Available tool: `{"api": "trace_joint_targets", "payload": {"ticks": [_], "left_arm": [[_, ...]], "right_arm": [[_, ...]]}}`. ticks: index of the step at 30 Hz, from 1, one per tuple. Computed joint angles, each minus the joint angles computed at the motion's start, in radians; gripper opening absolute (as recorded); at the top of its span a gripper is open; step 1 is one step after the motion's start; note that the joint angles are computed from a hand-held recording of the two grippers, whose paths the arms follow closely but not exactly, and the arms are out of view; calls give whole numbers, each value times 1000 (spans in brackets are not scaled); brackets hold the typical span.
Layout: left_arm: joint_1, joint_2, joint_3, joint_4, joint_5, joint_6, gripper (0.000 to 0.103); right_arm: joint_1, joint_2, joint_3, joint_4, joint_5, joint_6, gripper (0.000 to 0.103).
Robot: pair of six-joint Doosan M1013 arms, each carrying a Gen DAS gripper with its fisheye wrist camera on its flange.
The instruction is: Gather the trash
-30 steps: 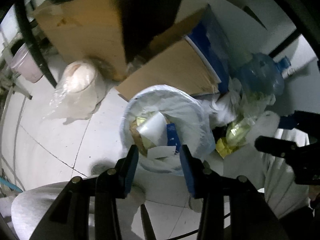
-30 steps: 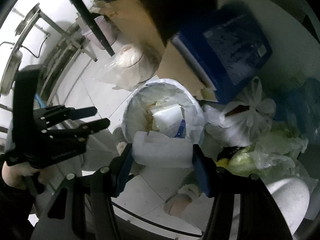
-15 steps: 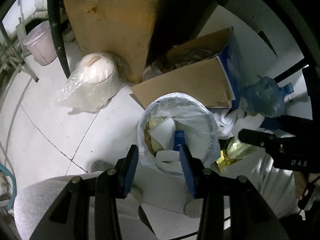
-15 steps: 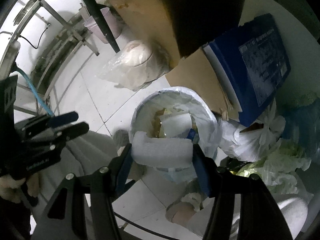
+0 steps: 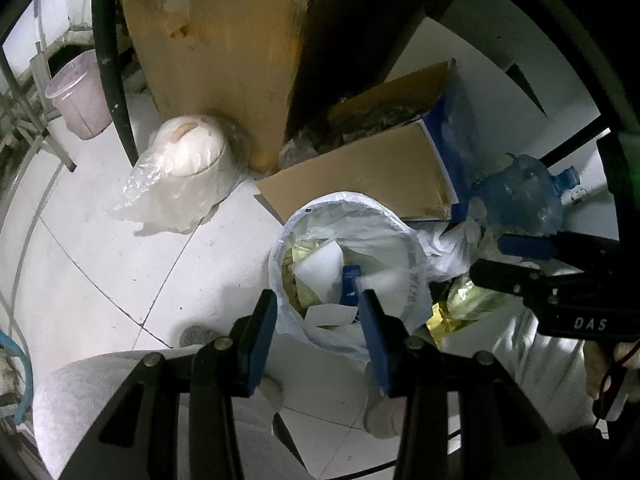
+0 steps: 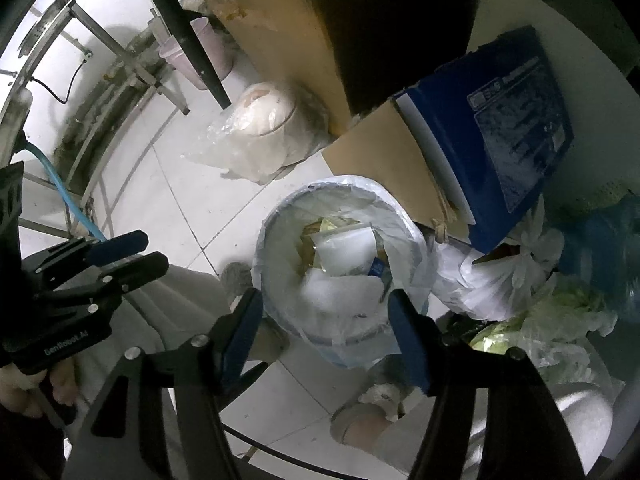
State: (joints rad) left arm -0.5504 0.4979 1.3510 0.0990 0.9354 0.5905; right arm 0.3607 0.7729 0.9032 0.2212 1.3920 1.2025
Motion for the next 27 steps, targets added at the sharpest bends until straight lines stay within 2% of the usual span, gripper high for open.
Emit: {"api": "trace_joint_targets", "payload": {"ticks": [9, 27], "left_arm": [[-23, -12, -24, 52, 27, -16, 42], [-103, -38, -62, 157, 59, -92, 42]], "right_arm": [[-13, -49, 46, 26, -35, -13, 63], [-59, -194, 199, 68, -134, -56, 63]]}}
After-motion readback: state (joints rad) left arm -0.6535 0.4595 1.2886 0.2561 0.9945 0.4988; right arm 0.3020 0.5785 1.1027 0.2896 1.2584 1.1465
